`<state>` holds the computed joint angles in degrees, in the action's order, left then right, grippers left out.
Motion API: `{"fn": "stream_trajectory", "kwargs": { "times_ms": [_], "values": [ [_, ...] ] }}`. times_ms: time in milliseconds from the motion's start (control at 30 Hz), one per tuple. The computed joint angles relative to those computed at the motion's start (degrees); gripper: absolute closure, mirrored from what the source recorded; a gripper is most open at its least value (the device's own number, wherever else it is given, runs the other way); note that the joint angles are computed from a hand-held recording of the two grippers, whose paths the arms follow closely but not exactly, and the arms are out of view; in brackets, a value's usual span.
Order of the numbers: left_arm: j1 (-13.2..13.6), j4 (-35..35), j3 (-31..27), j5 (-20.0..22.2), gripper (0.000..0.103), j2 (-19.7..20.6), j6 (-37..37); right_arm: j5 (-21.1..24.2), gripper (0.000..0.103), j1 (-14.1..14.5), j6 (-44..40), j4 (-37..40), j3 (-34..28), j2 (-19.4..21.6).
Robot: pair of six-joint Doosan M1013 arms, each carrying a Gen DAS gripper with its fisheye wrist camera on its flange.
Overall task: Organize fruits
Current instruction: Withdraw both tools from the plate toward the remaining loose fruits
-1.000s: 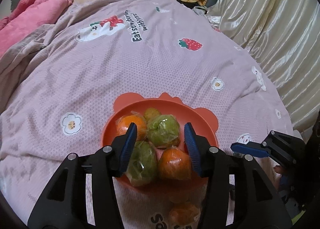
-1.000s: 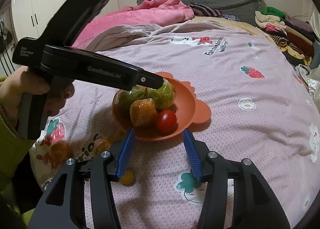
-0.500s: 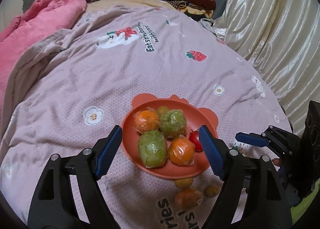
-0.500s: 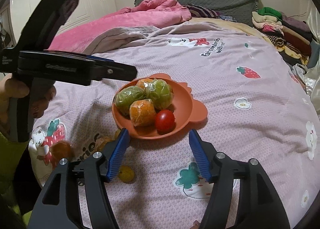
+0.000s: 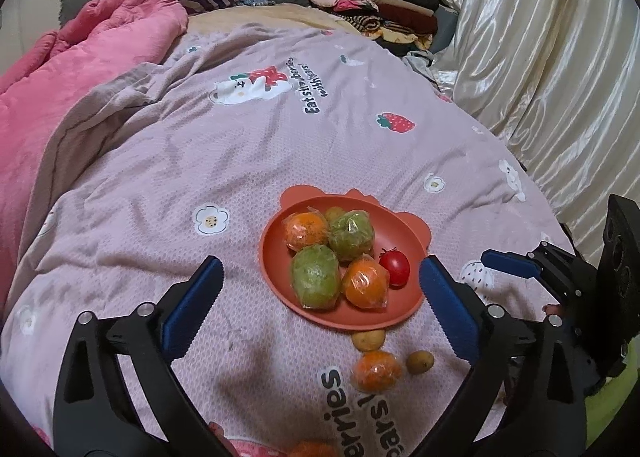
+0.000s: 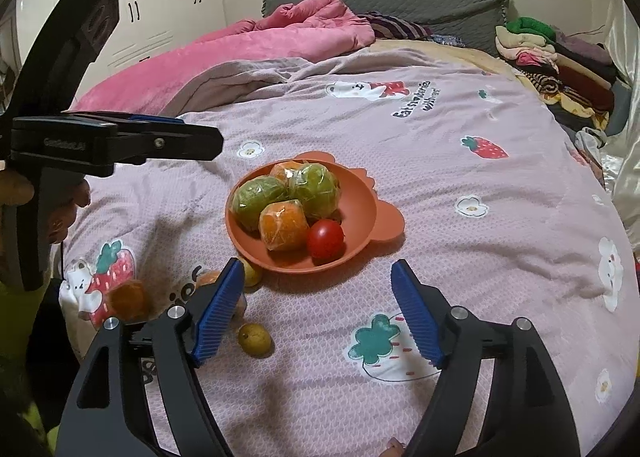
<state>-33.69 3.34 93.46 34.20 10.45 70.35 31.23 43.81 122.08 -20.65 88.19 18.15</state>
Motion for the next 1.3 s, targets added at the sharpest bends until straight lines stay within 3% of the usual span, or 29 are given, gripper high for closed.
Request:
{"fn": "stream_trajectory", "kwargs": {
  "times_ms": [467,1300],
  "values": [
    [-1.0,5.6,2.2,-0.5,0.01,-2.7,-5.3,1.5,0.012,1.0,4.9,-5.2,-0.3,-0.7],
    [-3.0,12.9,6.7,0.7,0.01,-6.8,-13.0,2.4,0.009,2.9,7.3,-8.0,0.0,-2.1]
  ]
}}
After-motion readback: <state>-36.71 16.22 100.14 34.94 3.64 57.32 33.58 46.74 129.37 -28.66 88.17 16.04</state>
